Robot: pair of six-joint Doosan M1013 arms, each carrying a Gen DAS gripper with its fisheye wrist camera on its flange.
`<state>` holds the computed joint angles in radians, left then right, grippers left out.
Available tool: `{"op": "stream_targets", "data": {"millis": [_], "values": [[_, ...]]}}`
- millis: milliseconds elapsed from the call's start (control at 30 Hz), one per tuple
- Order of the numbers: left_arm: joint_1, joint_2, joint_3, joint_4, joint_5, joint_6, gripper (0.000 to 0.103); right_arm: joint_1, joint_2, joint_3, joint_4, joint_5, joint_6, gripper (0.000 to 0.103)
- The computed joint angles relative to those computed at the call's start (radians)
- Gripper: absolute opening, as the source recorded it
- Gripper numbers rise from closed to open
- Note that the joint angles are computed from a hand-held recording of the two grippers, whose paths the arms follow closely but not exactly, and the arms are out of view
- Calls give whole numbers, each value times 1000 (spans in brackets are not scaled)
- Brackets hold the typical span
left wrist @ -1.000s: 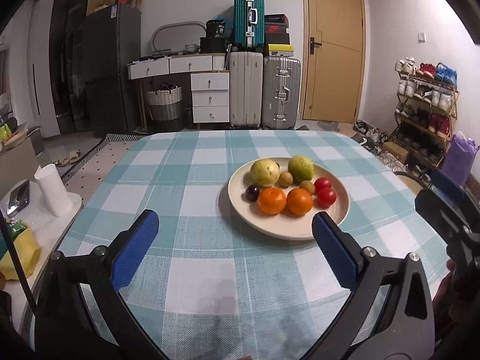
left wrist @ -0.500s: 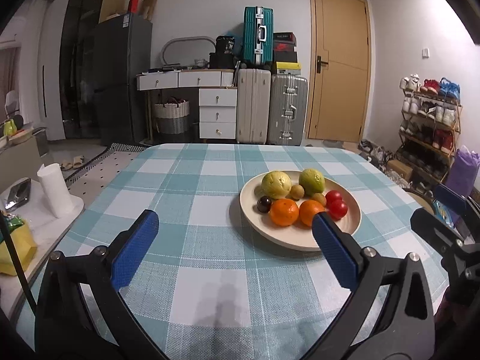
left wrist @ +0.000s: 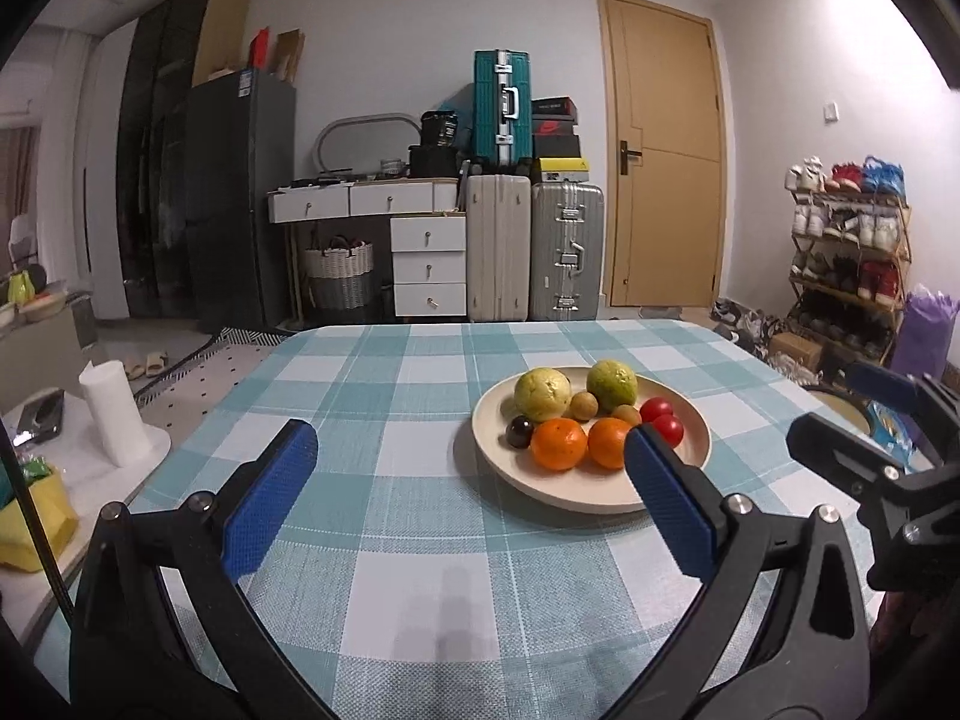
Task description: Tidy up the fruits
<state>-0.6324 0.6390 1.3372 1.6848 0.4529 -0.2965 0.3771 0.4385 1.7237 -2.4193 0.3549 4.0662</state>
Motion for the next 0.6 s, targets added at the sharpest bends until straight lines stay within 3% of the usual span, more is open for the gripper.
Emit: {"op": "stream_targets", "data": {"millis": [600], "values": [[-3,0,2,2,1,6,102,0,-1,2,-3,1,2,103]]}}
